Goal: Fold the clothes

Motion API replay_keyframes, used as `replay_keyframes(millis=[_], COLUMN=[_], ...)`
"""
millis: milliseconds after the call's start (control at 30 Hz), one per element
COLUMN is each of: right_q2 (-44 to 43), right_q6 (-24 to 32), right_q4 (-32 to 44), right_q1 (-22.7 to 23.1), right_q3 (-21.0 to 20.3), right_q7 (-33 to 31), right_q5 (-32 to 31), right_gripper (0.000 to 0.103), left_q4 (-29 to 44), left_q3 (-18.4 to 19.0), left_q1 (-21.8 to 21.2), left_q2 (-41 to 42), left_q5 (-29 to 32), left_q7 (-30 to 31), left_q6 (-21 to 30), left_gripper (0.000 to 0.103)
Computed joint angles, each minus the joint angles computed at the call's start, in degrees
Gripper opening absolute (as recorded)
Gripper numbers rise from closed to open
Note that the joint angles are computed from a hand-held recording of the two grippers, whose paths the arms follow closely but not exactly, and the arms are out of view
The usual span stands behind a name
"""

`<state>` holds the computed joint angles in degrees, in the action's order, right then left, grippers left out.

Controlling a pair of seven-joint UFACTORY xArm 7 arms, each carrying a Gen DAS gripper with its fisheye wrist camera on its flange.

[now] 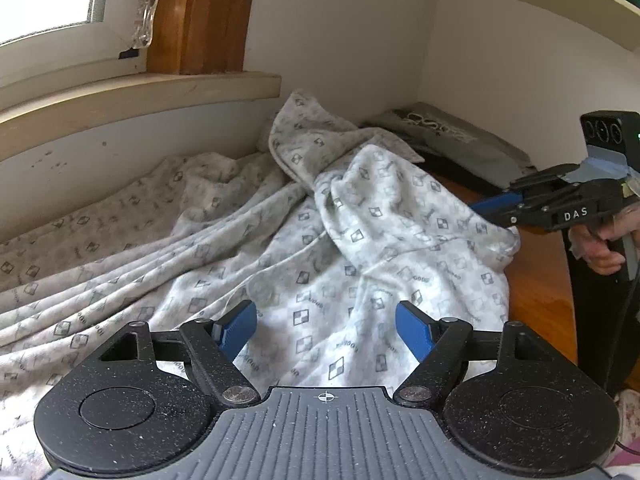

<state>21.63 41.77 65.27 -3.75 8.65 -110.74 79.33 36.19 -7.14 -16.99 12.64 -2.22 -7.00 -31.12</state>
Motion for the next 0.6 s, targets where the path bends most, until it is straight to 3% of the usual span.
replay_keyframes(millis=[67,200,267,367,400,433,467,533,600], right_q2=[-0.1,-1.9,-1.9,-0.3,0.3,0.9,1.1,0.6,-1.1], right_q6=[2.0,-2.4,-4.4,-2.9,-2.2,-0.6,0.9,2.2,2.7], right_q4=[-0.2,-3.6,-4.4,-2.6,-1.9,-1.1,-0.6,-0.7,-1.6], right_q1=[-0.2,2.2,2.9,3.0,2.8,2.4,1.9,0.8,0.7], right_q3=[0.3,0.8,1.0,0.3,0.2,0.1,0.1,0.5,-0.4], right_q7=[-0.3,-6.1,-8.8,-4.8,-3.3,-1.5,-0.5,-1.5,-5.6], right_q5=[-0.4,0.7,3.1,2.0,1.2,-0.5,-1.8,-1.5,2.7], right_gripper=[0.032,0.034,0.037,0.038,0.032,0.014,0.005,0.002,0.002], left_q4=[0.4,1.7,1.8,1.3,1.2,1.1,1.0,1.0,0.9], left_q3=[0.8,3.0,2.9,1.3,0.9,0.6,0.4,0.3,0.5], left_q1=[-1.9,-7.1,-7.4,-4.8,-4.0,-3.3,-2.7,-2.4,-2.7], left_q2=[-0.1,0.0,0.1,0.1,0.1,0.1,0.1,0.1,0.0], left_q5=[-3.3,-12.0,-13.3,-10.2,-9.1,-7.9,-7.0,-6.0,-6.2], left_q7=[2.6,10.9,12.2,9.5,8.5,7.4,6.5,5.6,5.6], left_q6=[1.1,3.4,3.4,2.9,2.7,2.5,2.4,2.4,2.4], left_gripper=[0.08,0.082,0.082,0.082,0.082,0.082,0.082,0.082,0.082])
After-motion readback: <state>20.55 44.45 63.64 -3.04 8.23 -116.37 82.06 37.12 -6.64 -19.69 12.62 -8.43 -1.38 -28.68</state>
